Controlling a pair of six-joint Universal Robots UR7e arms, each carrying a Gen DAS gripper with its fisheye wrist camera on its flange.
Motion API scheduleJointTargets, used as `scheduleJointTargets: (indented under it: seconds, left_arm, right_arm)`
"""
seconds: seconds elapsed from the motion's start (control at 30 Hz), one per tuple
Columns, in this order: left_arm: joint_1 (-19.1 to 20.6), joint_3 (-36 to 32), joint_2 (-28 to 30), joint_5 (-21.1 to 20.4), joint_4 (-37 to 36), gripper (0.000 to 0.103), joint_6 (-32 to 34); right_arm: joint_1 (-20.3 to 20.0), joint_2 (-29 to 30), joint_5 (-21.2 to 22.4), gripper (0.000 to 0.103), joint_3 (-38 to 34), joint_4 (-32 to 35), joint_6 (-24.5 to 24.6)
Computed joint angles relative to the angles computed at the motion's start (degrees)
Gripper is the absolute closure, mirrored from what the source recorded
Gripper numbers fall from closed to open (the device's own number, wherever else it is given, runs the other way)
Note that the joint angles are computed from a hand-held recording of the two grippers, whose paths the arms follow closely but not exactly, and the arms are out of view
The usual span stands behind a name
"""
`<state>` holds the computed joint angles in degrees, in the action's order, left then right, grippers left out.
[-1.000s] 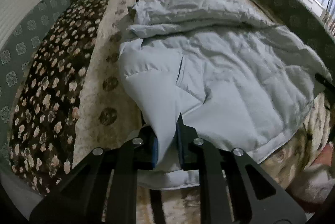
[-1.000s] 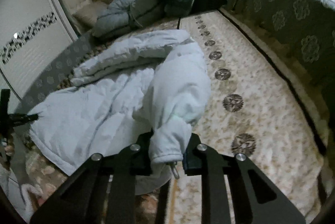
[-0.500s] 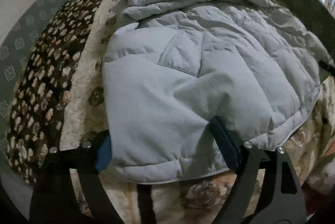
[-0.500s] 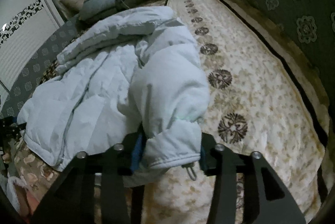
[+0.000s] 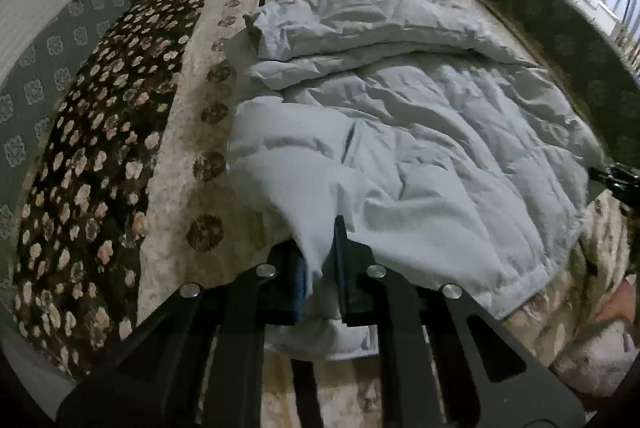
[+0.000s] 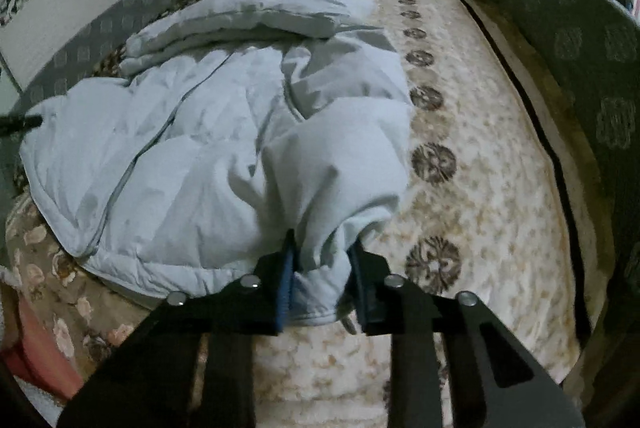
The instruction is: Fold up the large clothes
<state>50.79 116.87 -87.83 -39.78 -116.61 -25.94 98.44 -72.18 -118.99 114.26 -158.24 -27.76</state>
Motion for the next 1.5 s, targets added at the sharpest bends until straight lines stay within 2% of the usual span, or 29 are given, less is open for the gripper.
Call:
scheduleJointTargets:
  seconds: [0.1, 0.23, 0.4, 0.5, 0.6, 0.63, 0.67, 0.73, 0.9, 0.93, 0.97, 1.0, 1.07, 1.1, 1.23, 1.3, 1.33, 1.37, 1.4, 1.43, 1.47, 1.5]
  left_arm:
    - [1.9, -2.9, 3.2, 0.2, 1.5, 0.094, -1.2]
    - [2.4, -5.1, 4.2, -0.4, 0.9, 0.094, -2.6]
    - [1.4, -7.9, 5.7, 1.3, 7.7, 0.094, -5.0]
    - [1.6, -7.1, 5.7, 1.2, 10.4, 0.091, -6.7]
    - [2.4, -3.4, 3.5, 0.7, 8.6, 0.078, -8.3]
    - [2.4, -2.4, 3.0, 0.6, 8.0, 0.062, -8.4]
    - [2.2, -1.2, 2.2, 0.9, 8.0, 0.036, -9.0]
    - [1.1, 1.3, 1.0, 2.9, 7.8, 0.014, -9.7]
    - [0.1, 5.4, -2.6, -0.6, 3.6, 0.01, -5.6]
    - [0.0, 5.9, -2.8, -0.8, 2.8, 0.009, -4.6]
    - [-0.1, 6.4, -2.8, -0.7, 1.7, 0.009, -3.6]
    - [0.0, 6.7, -2.6, -1.1, 0.1, 0.009, -2.2]
    - [-0.3, 6.7, -1.9, -1.2, -1.4, 0.009, -0.8]
    - [-0.5, 6.4, -1.1, -0.8, -1.2, 0.009, -0.4]
    - [-0.6, 5.6, 1.0, -1.0, -2.9, 0.009, 1.1]
    - [-1.2, 5.6, 1.2, -0.5, -2.6, 0.014, 1.2]
    - [-1.5, 5.5, 1.3, -0.5, -2.1, 0.021, 1.1]
    - [-1.9, 5.3, 1.5, -0.2, -1.7, 0.032, 0.9]
    - [-2.6, 5.2, 1.4, 0.6, -0.5, 0.04, 0.2]
    - [-2.8, 5.1, 1.1, 1.0, 0.2, 0.054, -0.3]
    - [-3.1, 4.9, 0.7, 1.4, 0.8, 0.07, -1.1]
    - [-2.9, 4.0, 0.2, 1.2, 1.6, 0.074, -2.5]
  right_arm:
    - [0.6, 1.0, 1.7, 0.083, -2.6, 0.4, 2.2]
    - [1.7, 3.0, 3.6, 0.084, -8.2, 3.2, 4.4]
    - [3.5, 5.8, 2.5, 0.084, -14.2, 9.9, 2.6]
    - [2.7, 5.1, 1.8, 0.084, -12.8, 9.8, 2.2]
    - [0.6, 3.2, 2.2, 0.083, -9.2, 7.8, 3.9]
    - [0.0, 2.7, 2.2, 0.082, -8.0, 6.9, 4.4]
    - [-0.7, 2.0, 2.3, 0.081, -6.5, 5.6, 5.0]
    - [-2.0, 0.8, 2.3, 0.078, -4.3, 4.5, 5.8]
    - [-4.4, -2.2, 4.5, 0.065, 0.3, 0.8, 7.3]
    - [-4.9, -2.8, 5.2, 0.062, 1.0, -0.1, 7.7]
    - [-5.3, -3.4, 6.1, 0.055, 1.5, -0.3, 8.0]
    - [-5.9, -3.9, 7.3, 0.04, 1.9, -0.1, 8.4]
    - [-7.2, -4.7, 9.7, 0.019, 2.3, 0.9, 9.3]
    - [-7.8, -4.9, 10.5, 0.017, 2.5, 1.1, 9.8]
    - [-9.0, -4.2, 11.3, 0.016, 2.6, 2.0, 11.3]
    - [-8.6, -3.4, 11.5, 0.016, 2.9, 1.4, 10.0]
    - [-8.1, -3.0, 11.4, 0.016, 3.3, 0.3, 8.8]
    - [-7.2, -2.3, 10.6, 0.017, 3.6, -1.1, 7.3]
    - [-6.0, -1.2, 8.3, 0.017, 3.7, -2.8, 6.4]
    - [-5.2, -0.5, 6.7, 0.018, 3.7, -3.5, 6.1]
    - [-4.4, 0.4, 5.7, 0.031, 3.5, -3.6, 5.8]
    - [-3.8, 0.8, 5.1, 0.048, 3.6, -4.4, 5.7]
